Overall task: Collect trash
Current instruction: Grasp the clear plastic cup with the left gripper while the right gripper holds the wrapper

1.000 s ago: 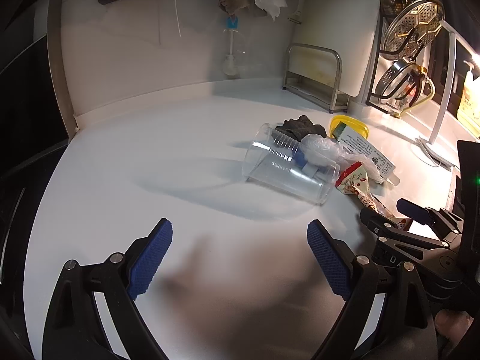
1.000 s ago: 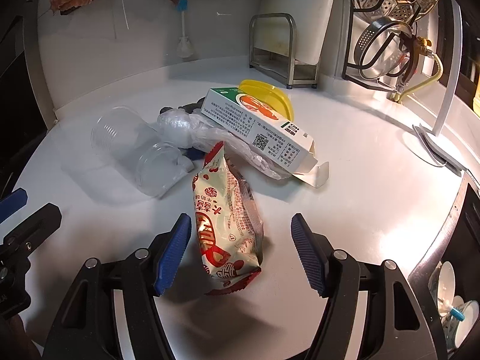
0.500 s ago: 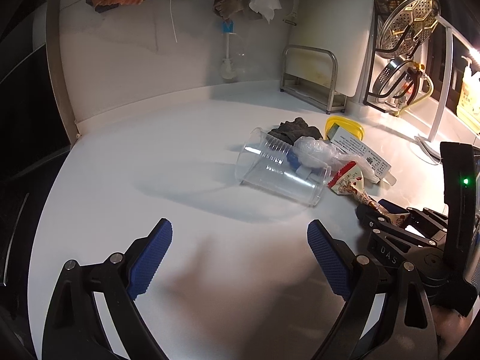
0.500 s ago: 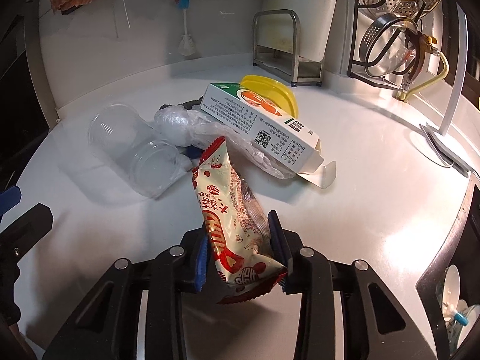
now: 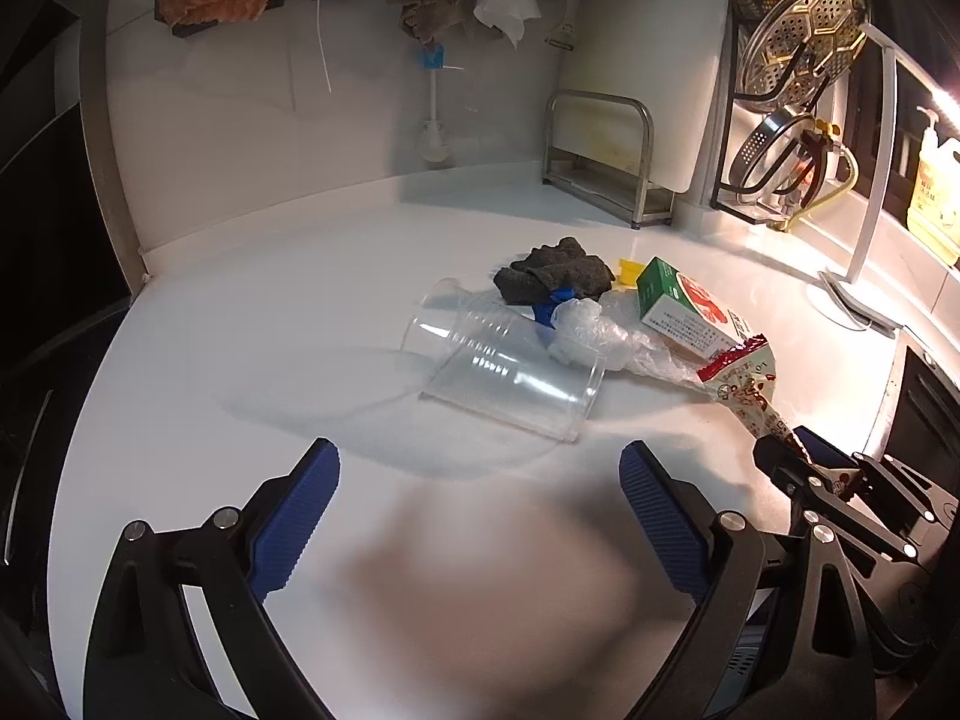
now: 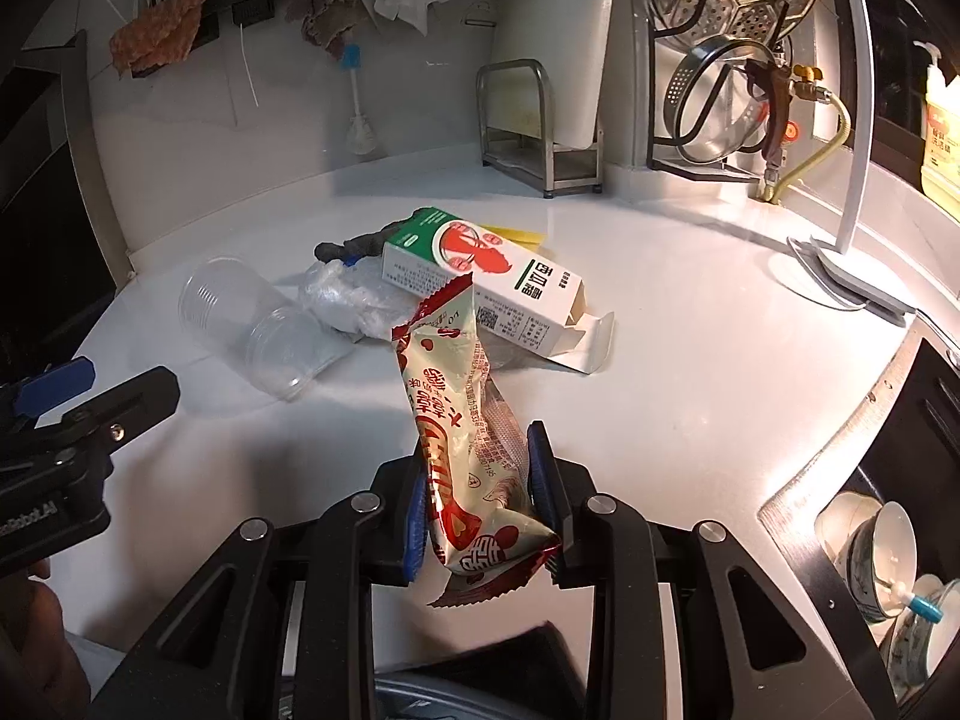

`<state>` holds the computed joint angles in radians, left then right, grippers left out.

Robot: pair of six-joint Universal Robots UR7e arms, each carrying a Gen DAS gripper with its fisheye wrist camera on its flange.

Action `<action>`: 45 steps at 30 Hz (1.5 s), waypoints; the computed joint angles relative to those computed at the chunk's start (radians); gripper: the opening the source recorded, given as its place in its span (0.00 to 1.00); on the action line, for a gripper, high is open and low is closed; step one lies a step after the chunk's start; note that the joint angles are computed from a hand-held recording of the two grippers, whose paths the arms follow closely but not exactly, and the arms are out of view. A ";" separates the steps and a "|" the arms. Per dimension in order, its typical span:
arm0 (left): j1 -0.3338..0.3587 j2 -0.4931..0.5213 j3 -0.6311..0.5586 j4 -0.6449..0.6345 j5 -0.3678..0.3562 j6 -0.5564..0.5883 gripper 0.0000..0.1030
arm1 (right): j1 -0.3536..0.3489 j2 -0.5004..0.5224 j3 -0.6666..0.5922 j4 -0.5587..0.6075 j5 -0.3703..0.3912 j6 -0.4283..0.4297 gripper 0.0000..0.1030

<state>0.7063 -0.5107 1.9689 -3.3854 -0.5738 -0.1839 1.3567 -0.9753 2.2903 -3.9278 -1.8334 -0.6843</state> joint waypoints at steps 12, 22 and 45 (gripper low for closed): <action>-0.001 0.047 -0.057 0.091 0.030 -0.109 0.90 | -0.086 -0.098 0.106 -0.028 0.137 0.015 0.28; 0.020 0.077 -0.108 0.170 0.113 -0.180 0.90 | -0.118 -0.130 0.147 -0.019 0.208 0.018 0.28; 0.040 -0.106 0.116 0.282 0.206 -0.427 0.90 | -0.131 -0.136 0.168 -0.034 0.221 0.040 0.28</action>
<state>0.7460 -0.6168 2.0848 -3.1035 -0.3679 -0.6114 1.2260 -1.1112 2.4587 -3.9615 -1.6129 -0.6443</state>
